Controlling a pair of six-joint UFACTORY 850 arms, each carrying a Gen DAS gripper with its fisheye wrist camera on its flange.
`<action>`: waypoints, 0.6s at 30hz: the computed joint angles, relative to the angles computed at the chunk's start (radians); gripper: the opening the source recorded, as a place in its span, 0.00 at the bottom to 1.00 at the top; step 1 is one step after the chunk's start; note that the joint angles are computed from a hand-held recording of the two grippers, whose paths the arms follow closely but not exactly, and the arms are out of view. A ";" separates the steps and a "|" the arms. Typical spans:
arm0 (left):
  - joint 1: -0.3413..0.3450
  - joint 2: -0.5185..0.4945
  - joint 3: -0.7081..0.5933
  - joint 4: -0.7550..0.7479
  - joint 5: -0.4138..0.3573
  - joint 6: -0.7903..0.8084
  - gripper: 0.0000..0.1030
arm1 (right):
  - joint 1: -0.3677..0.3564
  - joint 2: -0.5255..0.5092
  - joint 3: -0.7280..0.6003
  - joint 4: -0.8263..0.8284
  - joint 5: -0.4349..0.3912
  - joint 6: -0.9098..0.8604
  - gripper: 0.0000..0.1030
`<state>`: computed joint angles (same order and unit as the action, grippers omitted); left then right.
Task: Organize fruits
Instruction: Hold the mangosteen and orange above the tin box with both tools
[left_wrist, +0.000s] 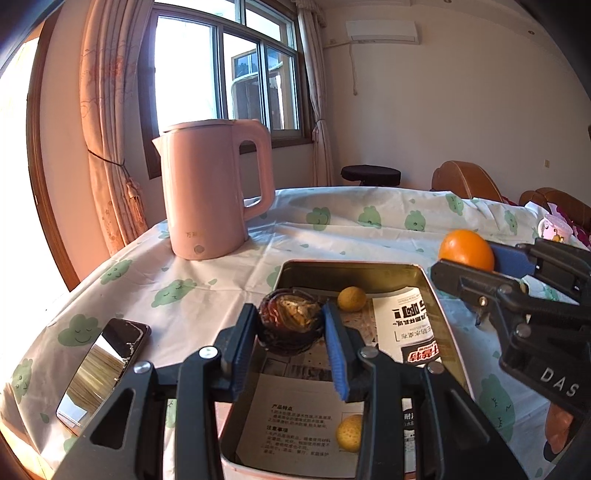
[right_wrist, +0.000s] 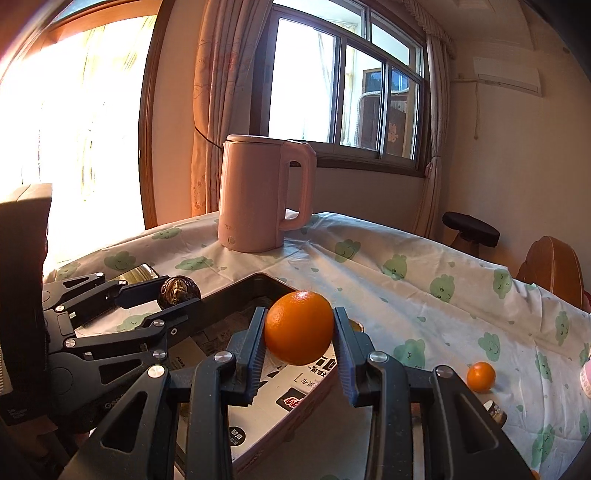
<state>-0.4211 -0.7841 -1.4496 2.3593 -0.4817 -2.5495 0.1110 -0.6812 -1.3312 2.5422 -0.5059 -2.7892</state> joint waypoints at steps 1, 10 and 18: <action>0.001 -0.005 -0.007 -0.010 0.006 0.013 0.37 | 0.001 -0.008 -0.008 -0.003 0.009 0.009 0.35; 0.010 -0.021 -0.033 -0.029 0.049 0.029 0.37 | 0.014 -0.046 -0.045 -0.022 0.049 0.034 0.35; 0.019 -0.037 -0.063 -0.088 0.105 0.076 0.37 | 0.024 -0.066 -0.068 -0.021 0.077 0.042 0.35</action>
<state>-0.4020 -0.8208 -1.5129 2.2713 -0.3769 -2.4738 0.1347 -0.7476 -1.3990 2.5211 -0.4285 -2.7477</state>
